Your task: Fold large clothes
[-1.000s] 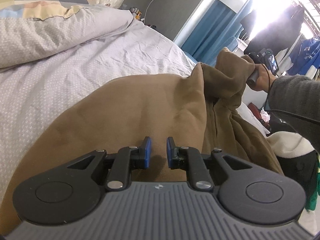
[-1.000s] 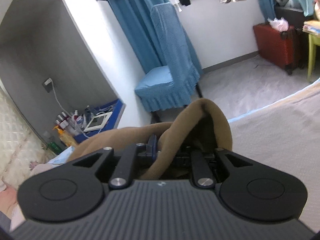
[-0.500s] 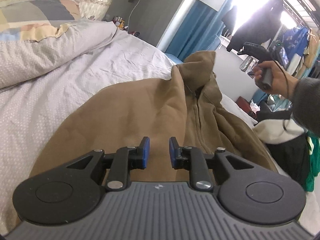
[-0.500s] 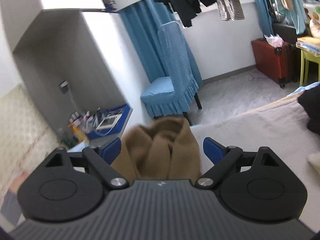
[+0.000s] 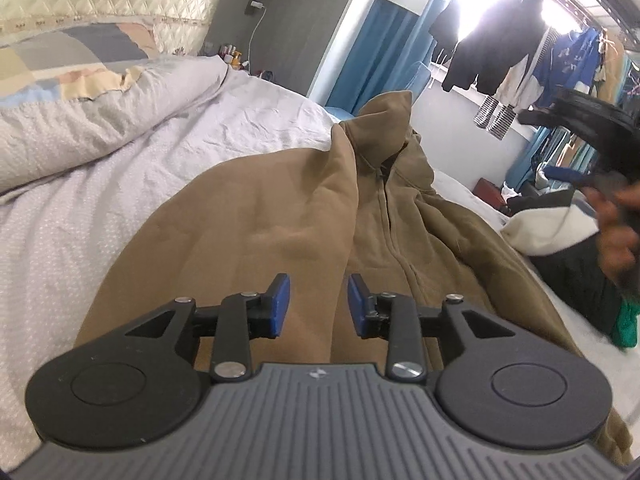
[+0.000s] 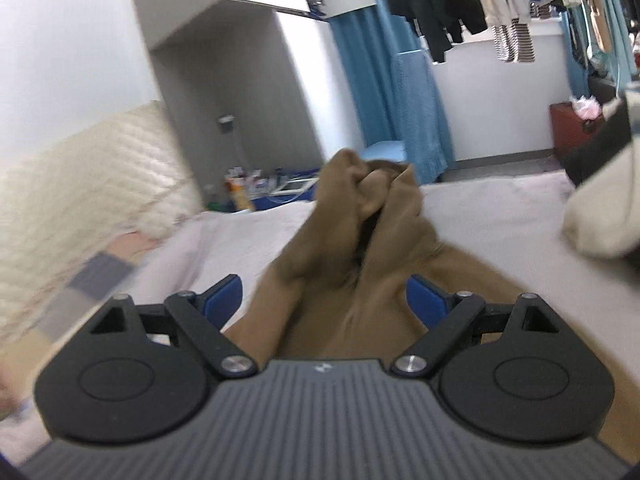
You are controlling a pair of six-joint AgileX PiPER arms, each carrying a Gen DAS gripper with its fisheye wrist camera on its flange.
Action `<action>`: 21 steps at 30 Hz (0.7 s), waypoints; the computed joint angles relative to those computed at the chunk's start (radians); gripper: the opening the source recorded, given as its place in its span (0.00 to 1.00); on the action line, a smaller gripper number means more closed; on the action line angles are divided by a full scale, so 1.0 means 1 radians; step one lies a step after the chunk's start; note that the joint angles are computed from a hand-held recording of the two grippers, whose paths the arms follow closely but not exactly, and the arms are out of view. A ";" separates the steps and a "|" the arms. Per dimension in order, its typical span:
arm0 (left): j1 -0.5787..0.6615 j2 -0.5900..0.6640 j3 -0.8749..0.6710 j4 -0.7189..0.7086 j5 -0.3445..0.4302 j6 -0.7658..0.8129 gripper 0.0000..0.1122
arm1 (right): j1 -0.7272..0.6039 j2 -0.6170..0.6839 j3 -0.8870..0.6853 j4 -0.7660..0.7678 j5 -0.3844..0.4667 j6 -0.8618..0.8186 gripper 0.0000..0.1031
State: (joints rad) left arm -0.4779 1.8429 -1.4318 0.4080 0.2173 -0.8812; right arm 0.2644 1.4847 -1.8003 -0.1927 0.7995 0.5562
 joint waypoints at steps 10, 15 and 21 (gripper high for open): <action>-0.137 -0.090 0.067 0.452 0.181 -0.449 0.42 | 0.375 -0.369 0.384 -0.320 0.129 0.361 0.88; -0.220 -0.078 0.048 0.480 0.352 -0.471 0.56 | 0.530 -0.492 0.545 -0.419 0.193 0.413 0.88; -0.286 -0.078 0.065 0.522 0.527 -0.576 0.65 | 0.523 -0.591 0.689 -0.360 0.186 0.441 0.88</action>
State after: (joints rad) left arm -0.7639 1.7652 -1.3664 0.9295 0.7443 -1.4571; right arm 0.7869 0.8938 -1.1116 -0.5529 0.9859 0.9969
